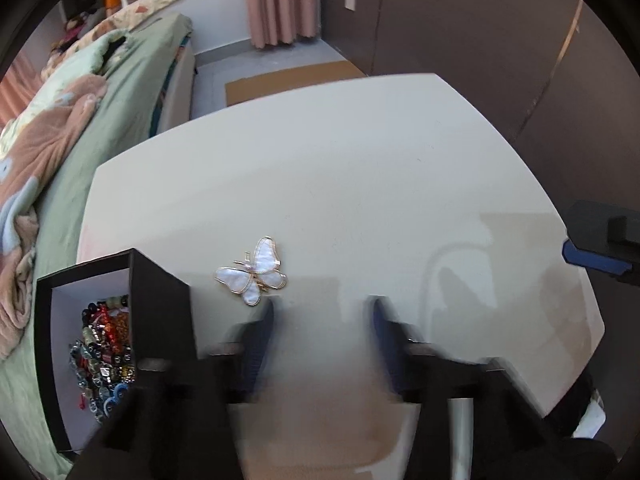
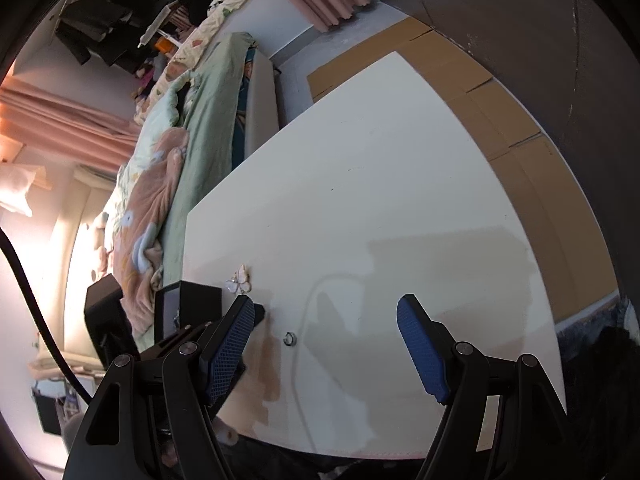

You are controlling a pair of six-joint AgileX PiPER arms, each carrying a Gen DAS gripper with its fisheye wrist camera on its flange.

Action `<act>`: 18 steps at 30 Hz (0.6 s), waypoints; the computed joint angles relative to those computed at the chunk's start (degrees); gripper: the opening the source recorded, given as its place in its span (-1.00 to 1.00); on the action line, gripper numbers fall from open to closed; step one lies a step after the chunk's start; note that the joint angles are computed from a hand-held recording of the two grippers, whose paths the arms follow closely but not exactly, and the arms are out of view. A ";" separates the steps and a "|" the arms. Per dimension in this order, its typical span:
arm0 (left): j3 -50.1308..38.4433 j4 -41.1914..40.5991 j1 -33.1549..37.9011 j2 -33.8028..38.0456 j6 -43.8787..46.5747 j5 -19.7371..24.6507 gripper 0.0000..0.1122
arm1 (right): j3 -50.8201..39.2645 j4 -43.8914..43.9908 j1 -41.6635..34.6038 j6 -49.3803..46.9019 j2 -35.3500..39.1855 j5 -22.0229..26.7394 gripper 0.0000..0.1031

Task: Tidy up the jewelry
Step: 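Close the left gripper on the white butterfly brooch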

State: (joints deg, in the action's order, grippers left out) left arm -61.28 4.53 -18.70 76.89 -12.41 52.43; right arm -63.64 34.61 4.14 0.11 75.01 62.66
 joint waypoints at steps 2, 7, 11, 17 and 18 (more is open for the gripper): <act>0.28 -0.59 0.84 -0.44 0.96 -0.30 -0.03 | -0.34 -0.10 0.52 0.24 0.19 -0.02 0.44; -0.22 0.12 3.79 -0.03 -0.79 -0.62 -0.03 | -0.65 -0.13 1.11 -0.05 0.33 -0.07 0.44; -0.83 -0.47 5.37 0.66 -0.74 -0.60 -0.03 | -0.79 -0.50 1.12 0.48 0.44 -0.05 0.44; -1.80 9.51 0.79 4.20 -10.00 -1.46 -0.03 | -0.88 -1.23 2.07 1.31 0.62 -0.40 0.44; -1.66 9.70 0.93 4.63 -10.35 -1.63 -0.03 | -0.96 -1.36 2.30 1.40 0.65 -0.43 0.44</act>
